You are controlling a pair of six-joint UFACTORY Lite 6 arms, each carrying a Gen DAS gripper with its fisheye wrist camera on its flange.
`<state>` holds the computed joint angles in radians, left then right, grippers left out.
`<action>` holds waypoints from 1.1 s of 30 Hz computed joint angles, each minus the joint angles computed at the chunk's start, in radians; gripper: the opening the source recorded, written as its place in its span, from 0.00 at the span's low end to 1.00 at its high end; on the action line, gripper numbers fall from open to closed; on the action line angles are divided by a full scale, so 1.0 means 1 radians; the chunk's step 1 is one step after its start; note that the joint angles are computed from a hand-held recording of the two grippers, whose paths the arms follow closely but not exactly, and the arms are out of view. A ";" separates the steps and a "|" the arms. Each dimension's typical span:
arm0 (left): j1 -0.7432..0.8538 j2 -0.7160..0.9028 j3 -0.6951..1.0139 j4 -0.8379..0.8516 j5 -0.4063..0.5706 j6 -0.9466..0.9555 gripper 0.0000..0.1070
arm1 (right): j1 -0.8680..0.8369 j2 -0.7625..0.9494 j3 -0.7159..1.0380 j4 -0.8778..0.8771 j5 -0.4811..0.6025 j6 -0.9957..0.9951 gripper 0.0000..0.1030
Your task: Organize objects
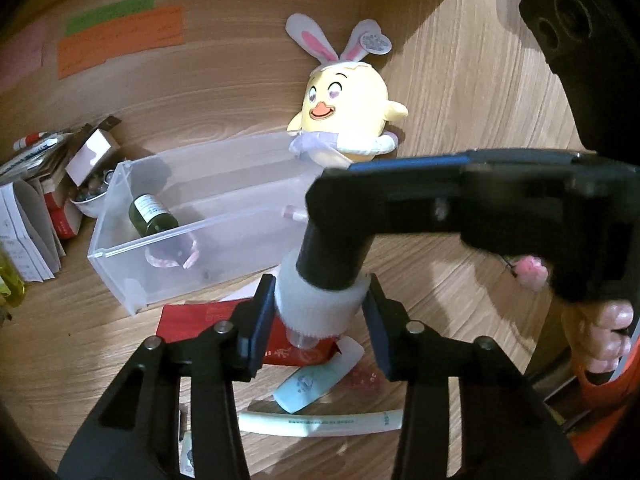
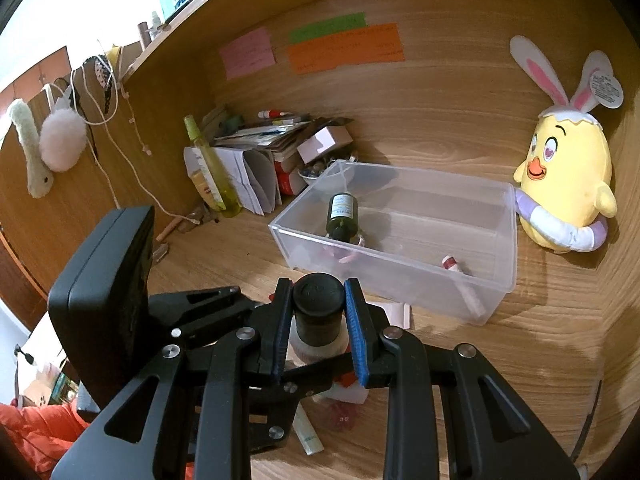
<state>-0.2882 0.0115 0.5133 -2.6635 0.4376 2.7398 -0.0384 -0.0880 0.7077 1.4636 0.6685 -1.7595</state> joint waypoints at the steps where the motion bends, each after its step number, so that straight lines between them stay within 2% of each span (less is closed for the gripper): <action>1: 0.003 0.004 0.001 0.009 0.003 -0.007 0.38 | -0.003 0.002 0.002 0.002 0.003 0.000 0.23; 8: 0.025 0.020 0.010 0.080 0.000 -0.072 0.37 | -0.033 0.010 0.025 -0.004 0.031 0.012 0.23; 12: 0.012 0.005 -0.004 0.013 -0.002 -0.002 0.37 | -0.038 0.003 0.024 0.003 0.017 0.012 0.23; 15: -0.002 -0.005 -0.007 -0.026 -0.019 0.033 0.38 | -0.062 0.015 0.040 -0.005 0.048 0.022 0.23; 18: -0.012 -0.019 -0.015 -0.076 -0.019 0.081 0.45 | -0.068 0.016 0.045 -0.013 0.056 0.024 0.23; 20: -0.021 -0.033 -0.025 -0.129 -0.011 0.129 0.46 | -0.057 0.013 0.041 -0.014 0.046 0.023 0.23; 28: -0.034 -0.038 -0.021 -0.168 -0.029 0.178 0.46 | -0.036 -0.005 0.024 0.003 0.027 0.008 0.23; 30: -0.026 -0.038 -0.022 -0.152 -0.037 0.167 0.51 | -0.049 -0.009 0.025 0.002 0.038 0.013 0.23; 33: -0.025 -0.016 -0.009 -0.157 -0.046 0.174 0.52 | -0.075 -0.015 0.031 0.004 0.053 0.021 0.23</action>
